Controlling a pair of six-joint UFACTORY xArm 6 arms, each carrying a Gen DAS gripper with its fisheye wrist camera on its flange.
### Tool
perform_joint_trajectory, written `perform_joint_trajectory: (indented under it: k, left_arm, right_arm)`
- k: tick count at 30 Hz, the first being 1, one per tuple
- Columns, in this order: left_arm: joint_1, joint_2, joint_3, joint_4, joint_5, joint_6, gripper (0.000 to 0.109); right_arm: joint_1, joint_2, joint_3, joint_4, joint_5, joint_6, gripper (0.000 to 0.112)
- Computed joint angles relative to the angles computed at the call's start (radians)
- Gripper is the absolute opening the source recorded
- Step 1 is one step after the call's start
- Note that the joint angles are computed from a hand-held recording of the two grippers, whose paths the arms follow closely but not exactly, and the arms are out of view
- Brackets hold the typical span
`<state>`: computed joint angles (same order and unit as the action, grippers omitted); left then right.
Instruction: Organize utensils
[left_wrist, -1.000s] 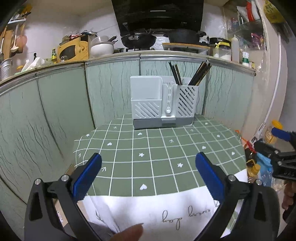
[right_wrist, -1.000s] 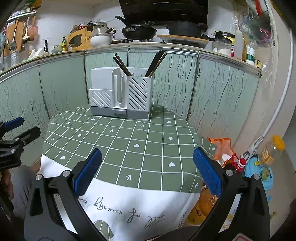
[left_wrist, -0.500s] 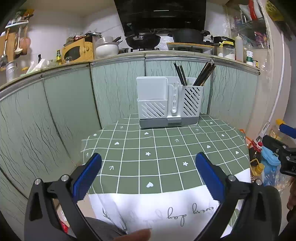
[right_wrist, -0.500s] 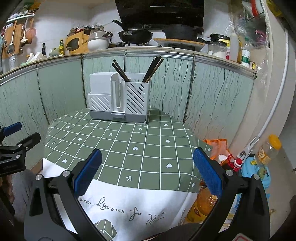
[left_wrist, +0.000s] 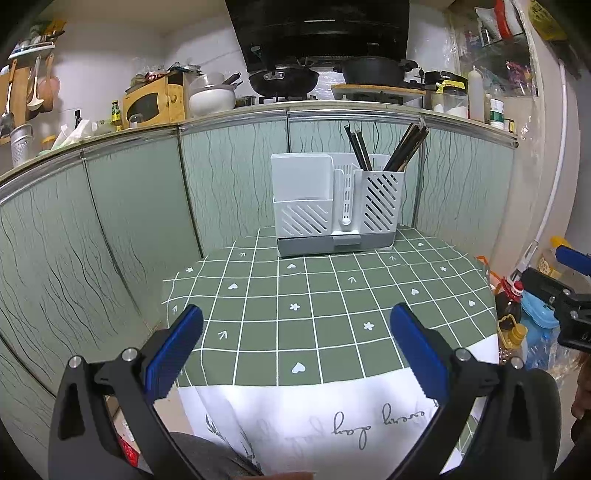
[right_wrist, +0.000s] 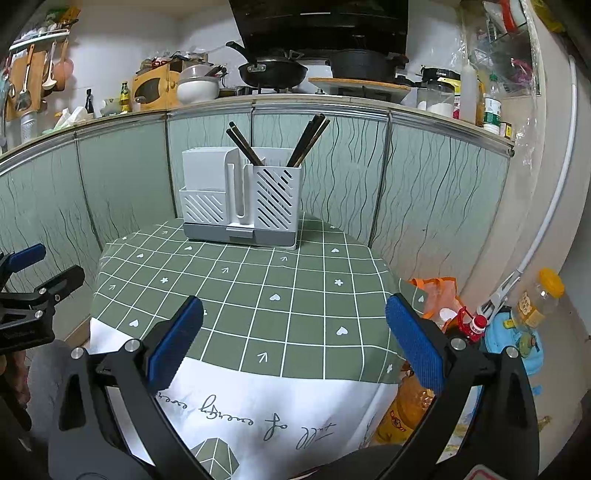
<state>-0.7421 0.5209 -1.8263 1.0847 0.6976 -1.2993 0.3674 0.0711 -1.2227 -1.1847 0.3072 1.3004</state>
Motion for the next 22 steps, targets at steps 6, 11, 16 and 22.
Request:
perform_joint_trajectory:
  k: [6, 11, 16, 22]
  left_arm:
    - [-0.003, 0.0, 0.001, -0.002, -0.004, 0.005, 0.098]
    - [-0.001, -0.009, 0.015, 0.01, -0.021, -0.021, 0.098]
    - [0.0, -0.01, 0.015, -0.002, -0.02, -0.007, 0.098]
    - [0.001, -0.013, 0.019, -0.007, -0.017, -0.005, 0.098]
  right_arm:
    - [-0.002, 0.0, 0.0, 0.01, 0.001, -0.009, 0.095]
    - [-0.005, 0.001, 0.0, 0.015, 0.002, -0.014, 0.095]
    - [-0.005, 0.002, 0.001, 0.02, -0.001, -0.019, 0.095]
    - [-0.004, 0.002, 0.003, 0.021, -0.003, -0.02, 0.095]
